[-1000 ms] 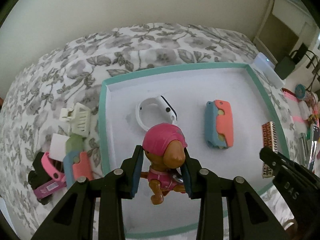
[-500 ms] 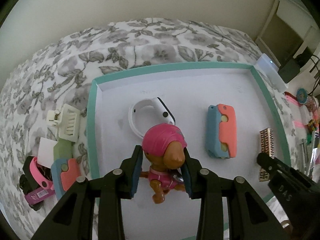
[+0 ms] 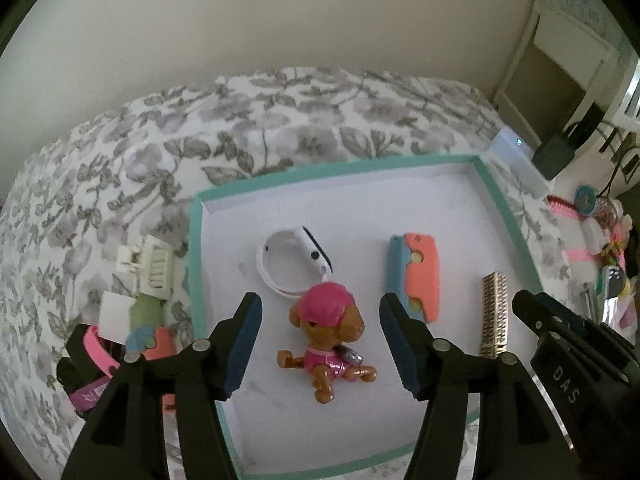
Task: Organize rigid objects
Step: 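Carry both items into the tray and open both tools to release, then withdraw both tools from the tray back toward the pile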
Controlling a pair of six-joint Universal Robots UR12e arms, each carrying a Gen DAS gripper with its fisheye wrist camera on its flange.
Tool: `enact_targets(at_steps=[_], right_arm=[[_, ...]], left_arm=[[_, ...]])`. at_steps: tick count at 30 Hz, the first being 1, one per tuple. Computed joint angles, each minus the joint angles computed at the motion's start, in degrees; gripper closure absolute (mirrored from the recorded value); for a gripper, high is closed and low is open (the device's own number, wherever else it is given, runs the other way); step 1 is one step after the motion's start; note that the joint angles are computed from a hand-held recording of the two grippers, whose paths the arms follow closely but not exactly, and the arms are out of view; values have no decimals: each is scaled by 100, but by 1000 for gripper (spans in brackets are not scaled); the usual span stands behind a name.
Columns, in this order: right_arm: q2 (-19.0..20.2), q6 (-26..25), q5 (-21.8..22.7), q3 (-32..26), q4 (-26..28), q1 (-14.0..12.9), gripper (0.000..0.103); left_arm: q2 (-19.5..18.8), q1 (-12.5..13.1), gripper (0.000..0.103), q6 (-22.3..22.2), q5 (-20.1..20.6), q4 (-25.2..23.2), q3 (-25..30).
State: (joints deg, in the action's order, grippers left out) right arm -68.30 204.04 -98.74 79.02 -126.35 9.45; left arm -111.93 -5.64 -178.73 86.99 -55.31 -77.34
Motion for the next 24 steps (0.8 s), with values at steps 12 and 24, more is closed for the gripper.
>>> enact_targets(at_steps=[12, 24], right_arm=[[-119, -171, -482, -40, -315, 131, 40], [-86, -224, -483, -23, -222, 173, 17]], left_arm=[[145, 102, 20, -241, 347, 517, -100], [220, 313, 14, -499, 586, 667, -216]])
